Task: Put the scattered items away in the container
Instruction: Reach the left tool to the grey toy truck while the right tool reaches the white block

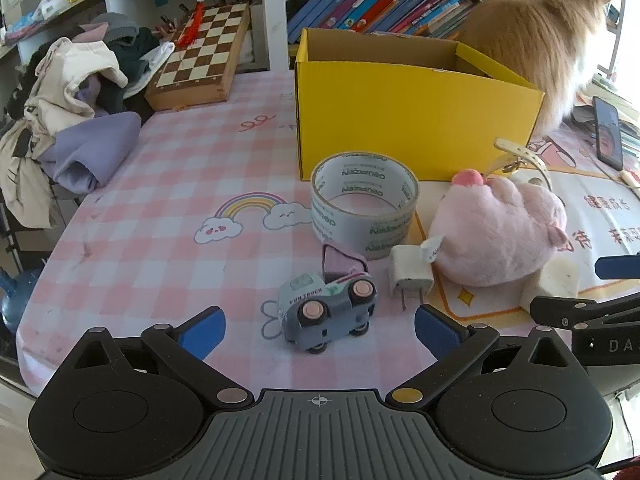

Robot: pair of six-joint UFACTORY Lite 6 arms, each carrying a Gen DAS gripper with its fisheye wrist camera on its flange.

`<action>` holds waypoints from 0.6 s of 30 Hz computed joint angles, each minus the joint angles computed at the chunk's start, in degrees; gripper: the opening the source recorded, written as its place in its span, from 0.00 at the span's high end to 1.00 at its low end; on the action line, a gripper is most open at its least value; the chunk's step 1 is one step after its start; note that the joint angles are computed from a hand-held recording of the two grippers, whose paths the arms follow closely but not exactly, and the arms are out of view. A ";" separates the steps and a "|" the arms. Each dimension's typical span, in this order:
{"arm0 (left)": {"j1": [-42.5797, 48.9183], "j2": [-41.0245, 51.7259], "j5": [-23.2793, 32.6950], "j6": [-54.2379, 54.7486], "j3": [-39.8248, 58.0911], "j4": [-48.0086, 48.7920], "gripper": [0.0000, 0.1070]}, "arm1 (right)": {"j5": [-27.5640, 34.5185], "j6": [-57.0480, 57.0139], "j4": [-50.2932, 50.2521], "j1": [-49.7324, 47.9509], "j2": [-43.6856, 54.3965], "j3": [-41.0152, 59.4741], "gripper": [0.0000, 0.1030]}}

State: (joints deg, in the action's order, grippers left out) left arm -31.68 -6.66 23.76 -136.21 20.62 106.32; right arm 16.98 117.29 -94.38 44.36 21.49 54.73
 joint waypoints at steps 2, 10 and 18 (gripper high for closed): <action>0.73 1.78 -0.20 -1.56 0.88 1.90 0.09 | -0.79 -1.75 0.98 -0.79 1.26 1.28 0.12; 2.98 6.89 -0.77 -5.24 3.66 6.12 0.13 | -3.13 -10.09 6.67 -2.67 4.86 5.27 0.16; 4.31 9.67 -1.23 -7.48 5.37 8.38 0.18 | -4.57 -15.33 10.79 -4.09 7.37 7.57 0.28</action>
